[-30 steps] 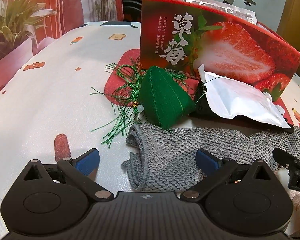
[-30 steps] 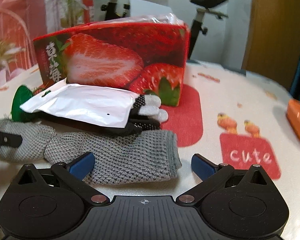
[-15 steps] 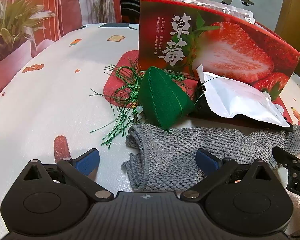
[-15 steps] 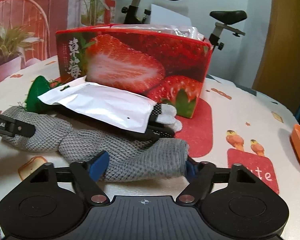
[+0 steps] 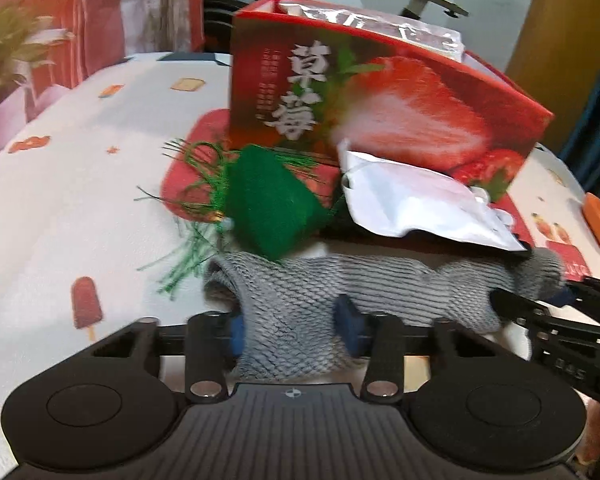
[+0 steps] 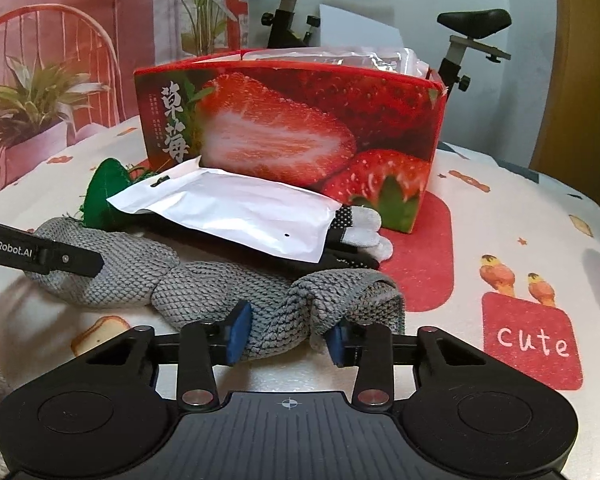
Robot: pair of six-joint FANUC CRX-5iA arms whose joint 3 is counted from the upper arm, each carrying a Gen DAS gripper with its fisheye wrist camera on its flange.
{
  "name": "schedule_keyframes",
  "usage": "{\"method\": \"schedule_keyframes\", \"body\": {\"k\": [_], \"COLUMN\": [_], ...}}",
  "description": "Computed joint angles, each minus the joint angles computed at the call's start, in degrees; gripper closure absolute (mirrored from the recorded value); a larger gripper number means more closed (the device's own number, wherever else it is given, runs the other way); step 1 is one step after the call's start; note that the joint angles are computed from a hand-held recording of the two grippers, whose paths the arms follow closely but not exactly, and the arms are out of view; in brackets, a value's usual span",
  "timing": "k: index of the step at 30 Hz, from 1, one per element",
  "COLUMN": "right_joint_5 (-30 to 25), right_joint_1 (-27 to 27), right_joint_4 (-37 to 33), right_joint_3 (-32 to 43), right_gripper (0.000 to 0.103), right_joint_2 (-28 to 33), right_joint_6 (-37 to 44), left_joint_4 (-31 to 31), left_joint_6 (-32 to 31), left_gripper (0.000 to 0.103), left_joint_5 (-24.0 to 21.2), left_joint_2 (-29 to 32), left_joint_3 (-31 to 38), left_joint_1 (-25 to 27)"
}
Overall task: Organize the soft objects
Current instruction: 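Close both grippers on the grey knit cloth, then lift the grey knit cloth with both grippers over the red box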
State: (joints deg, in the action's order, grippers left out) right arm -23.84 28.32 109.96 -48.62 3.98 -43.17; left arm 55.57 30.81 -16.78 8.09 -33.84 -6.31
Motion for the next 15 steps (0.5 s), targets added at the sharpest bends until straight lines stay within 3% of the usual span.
{"method": "schedule_keyframes", "body": {"k": [3, 7, 10, 15], "right_joint_5": [1.01, 4.03, 5.01, 1.63], "right_joint_1": [-0.85, -4.57, -6.76, -5.53], "right_joint_4": [1.61, 8.5, 11.81, 7.2], "right_joint_3": [-0.21, -0.92, -1.57, -3.14], "right_gripper": [0.072, 0.072, 0.071, 0.049], "right_joint_2": [-0.56, -2.36, -3.43, -3.93], "right_joint_6": [-1.59, -9.55, -14.93, -15.19], "left_joint_4": [5.75, 5.41, 0.91, -4.77], "left_joint_6": [-5.12, -4.44, -1.25, 2.7], "left_gripper": [0.078, 0.08, 0.08, 0.079], "left_joint_5": [-0.33, -1.22, -1.05, -0.87], "left_joint_2": [-0.29, -0.15, -0.13, 0.15], "left_joint_3": [-1.02, -0.7, 0.0, 1.21], "left_joint_1": [-0.69, -0.08, 0.22, 0.49]}}
